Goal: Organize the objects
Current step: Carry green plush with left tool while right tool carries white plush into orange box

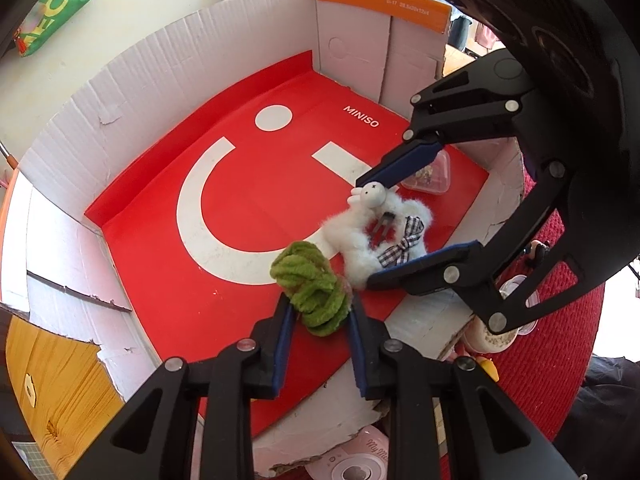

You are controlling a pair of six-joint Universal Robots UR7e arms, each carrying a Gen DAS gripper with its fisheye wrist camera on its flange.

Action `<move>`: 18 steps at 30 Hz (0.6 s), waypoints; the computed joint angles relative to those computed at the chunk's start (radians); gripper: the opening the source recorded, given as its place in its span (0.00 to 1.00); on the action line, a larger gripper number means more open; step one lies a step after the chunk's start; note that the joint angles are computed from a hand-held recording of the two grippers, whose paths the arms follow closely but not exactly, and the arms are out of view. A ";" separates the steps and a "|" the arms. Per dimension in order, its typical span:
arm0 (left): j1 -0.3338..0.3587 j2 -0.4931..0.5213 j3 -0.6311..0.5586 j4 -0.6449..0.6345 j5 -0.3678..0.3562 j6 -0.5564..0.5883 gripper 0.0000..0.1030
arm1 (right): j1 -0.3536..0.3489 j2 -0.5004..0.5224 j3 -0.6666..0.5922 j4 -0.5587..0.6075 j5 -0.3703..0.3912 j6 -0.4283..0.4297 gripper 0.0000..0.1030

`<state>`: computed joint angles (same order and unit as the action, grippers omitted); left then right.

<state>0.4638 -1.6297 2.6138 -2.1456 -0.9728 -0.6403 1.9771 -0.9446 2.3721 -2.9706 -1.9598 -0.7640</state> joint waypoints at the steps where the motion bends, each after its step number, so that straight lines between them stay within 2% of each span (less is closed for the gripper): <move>1: 0.000 0.000 0.000 0.001 0.000 -0.001 0.25 | 0.000 -0.001 0.001 0.000 0.000 0.001 0.53; 8: -0.013 -0.009 0.003 0.014 -0.003 -0.007 0.25 | 0.001 -0.009 0.009 0.003 -0.005 0.004 0.54; 18: -0.013 0.011 -0.001 0.003 0.002 -0.010 0.32 | 0.005 -0.025 0.023 0.003 -0.014 0.004 0.57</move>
